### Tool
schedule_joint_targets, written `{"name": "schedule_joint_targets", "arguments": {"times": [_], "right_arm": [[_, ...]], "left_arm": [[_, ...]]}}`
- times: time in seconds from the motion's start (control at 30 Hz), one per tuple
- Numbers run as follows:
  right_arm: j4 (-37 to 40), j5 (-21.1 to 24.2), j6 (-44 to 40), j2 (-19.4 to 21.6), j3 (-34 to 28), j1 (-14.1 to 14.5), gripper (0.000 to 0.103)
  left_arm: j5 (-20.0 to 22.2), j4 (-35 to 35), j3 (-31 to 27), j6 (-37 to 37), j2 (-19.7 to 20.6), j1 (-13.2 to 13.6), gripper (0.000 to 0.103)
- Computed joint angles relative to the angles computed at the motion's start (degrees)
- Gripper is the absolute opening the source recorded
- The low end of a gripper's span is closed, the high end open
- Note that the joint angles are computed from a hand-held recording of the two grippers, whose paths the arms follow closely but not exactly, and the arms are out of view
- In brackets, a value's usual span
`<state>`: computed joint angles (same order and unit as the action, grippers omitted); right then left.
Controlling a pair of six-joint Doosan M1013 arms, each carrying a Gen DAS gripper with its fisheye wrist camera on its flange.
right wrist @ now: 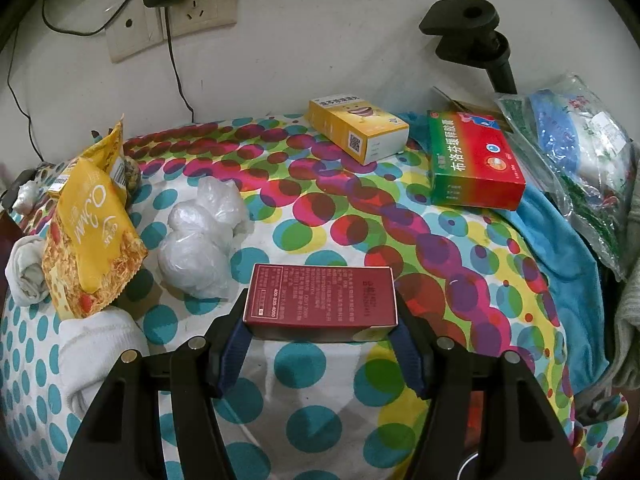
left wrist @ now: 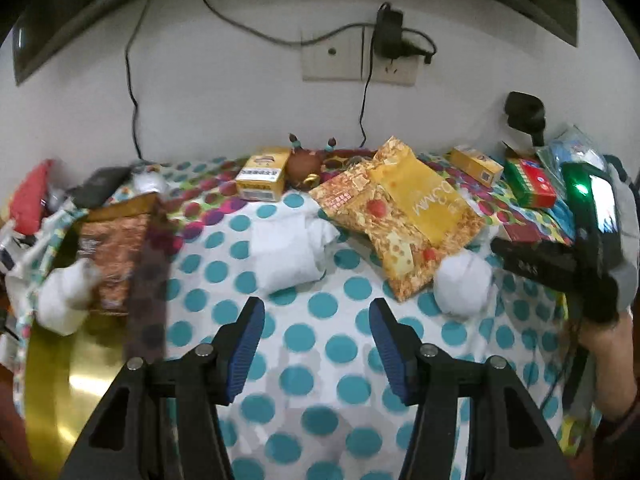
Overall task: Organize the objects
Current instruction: 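Grasp the white folded towel with the left gripper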
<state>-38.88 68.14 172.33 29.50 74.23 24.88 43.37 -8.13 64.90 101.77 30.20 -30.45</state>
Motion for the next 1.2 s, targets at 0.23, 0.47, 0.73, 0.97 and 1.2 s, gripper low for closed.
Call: {"name": "schedule_joint_targets", "arguments": {"times": [0.23,0.47,0.73,0.97,1.2], "right_arm": [[0.03,0.17,-0.02,0.10,-0.20,0.09,0.062],[0.03,0.18,0.15,0.12,-0.19,0.08,0.063],[0.02,0.88,0.22,0.34,-0.45,0.24,0.062],[0.17,1.28,0.37,0.55,-0.60,0.09,0.067],[0.20,1.42,0.52,0.51,-0.50,0.10,0.069]], "left_arm": [[3.89,2.44,-6.28,-3.19,4.73,-0.22,0.056],[5.71,2.70,-10.86,-5.37,8.17,0.12,0.056],[3.75,3.94,-12.09,-6.15,9.92,0.09,0.058],[5.99,4.03,-13.32,-5.62,11.12,-0.19,0.065],[8.24,8.76,-15.03,-12.31,12.18,-0.15,0.101]]}}
